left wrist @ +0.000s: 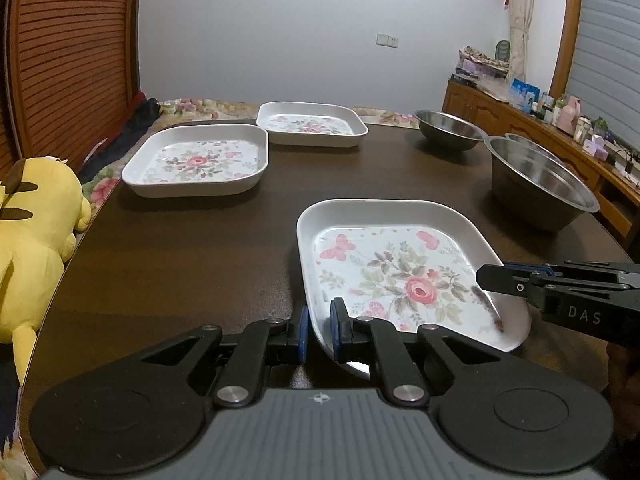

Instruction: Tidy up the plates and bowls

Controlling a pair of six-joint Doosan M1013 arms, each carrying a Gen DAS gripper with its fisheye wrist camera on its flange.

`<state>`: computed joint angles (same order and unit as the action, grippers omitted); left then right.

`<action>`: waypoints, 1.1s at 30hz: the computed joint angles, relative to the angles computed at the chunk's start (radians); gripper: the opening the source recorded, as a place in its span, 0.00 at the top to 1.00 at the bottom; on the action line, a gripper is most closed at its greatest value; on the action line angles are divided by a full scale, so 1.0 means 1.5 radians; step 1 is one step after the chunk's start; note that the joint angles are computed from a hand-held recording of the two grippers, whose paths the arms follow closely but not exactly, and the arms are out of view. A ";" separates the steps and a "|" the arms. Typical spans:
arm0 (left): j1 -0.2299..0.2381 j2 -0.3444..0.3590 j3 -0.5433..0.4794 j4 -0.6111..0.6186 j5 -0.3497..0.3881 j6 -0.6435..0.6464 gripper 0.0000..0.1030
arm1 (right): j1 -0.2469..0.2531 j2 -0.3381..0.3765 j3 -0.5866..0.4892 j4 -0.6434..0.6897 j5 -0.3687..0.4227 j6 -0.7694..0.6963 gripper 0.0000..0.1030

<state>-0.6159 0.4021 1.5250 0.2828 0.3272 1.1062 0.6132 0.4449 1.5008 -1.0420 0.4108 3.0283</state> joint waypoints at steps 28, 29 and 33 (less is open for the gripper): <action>0.007 -0.013 -0.013 0.079 -0.009 -0.063 0.43 | -0.003 -0.023 0.017 -0.152 -0.006 0.137 0.74; 0.007 -0.013 -0.015 0.088 -0.008 -0.068 0.38 | -0.004 -0.025 0.017 -0.165 -0.006 0.149 0.68; 0.005 -0.013 -0.021 0.147 -0.004 -0.116 0.15 | -0.006 -0.030 0.014 -0.196 -0.007 0.170 0.61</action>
